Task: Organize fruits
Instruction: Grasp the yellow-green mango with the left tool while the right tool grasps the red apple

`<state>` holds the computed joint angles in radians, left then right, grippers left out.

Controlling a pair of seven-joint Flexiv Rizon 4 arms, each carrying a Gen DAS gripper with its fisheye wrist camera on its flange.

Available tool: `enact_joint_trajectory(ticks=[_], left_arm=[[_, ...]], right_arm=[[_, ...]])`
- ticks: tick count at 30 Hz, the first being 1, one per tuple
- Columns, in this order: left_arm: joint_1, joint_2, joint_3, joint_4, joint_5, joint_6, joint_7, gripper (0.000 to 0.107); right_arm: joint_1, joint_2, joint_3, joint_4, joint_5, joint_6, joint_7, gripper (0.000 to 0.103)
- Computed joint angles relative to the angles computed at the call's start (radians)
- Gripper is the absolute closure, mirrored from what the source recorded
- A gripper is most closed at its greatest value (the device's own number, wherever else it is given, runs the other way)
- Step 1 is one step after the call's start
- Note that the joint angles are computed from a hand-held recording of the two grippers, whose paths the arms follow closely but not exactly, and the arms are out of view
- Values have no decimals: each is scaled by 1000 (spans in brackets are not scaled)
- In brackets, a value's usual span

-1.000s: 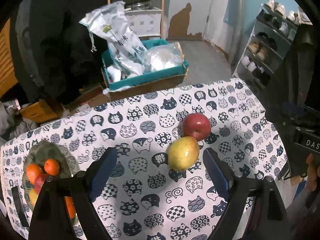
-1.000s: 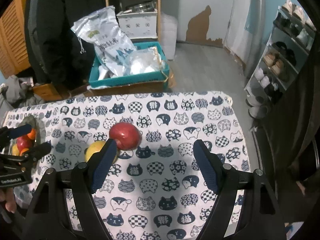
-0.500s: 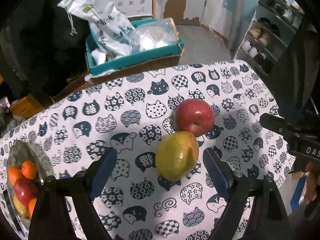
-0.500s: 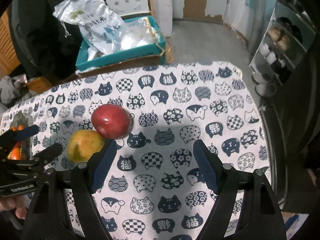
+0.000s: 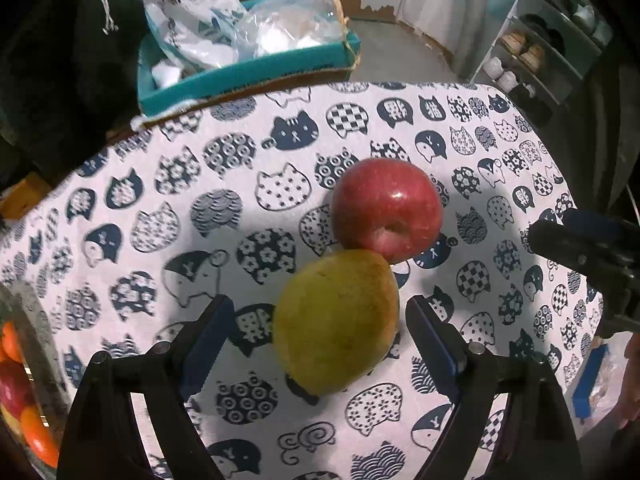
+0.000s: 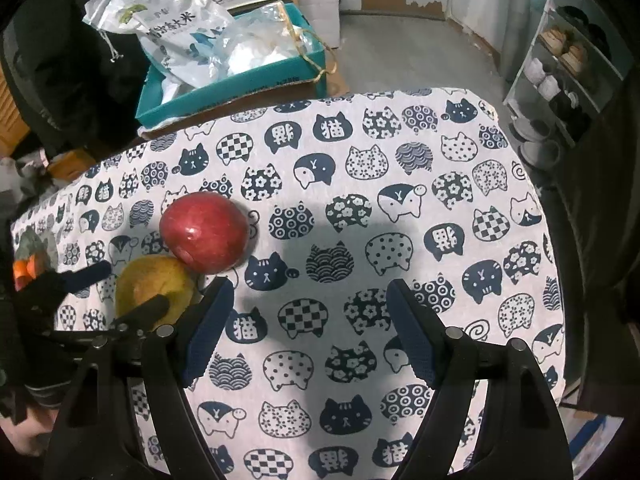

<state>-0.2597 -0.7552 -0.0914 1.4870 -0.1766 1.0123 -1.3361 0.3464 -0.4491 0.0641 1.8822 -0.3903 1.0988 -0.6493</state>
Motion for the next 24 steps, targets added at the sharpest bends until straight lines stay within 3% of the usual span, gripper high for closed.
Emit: enact_joint_trajectory(ticks=[6,11,24], left_arm=[[7,-30,-13,-20,-18,-31,-3,20],[38,-35,-55,-10,-64,-40,44,38],[37,-4,14,20,-35,-1,-19,38]], right_arm=[[0,-7,4,-13,6,-8,-10,24],[1,-23,10,-31,16,-15,-25,24],[-3,-118,50,-140,84,-7,-144,24]])
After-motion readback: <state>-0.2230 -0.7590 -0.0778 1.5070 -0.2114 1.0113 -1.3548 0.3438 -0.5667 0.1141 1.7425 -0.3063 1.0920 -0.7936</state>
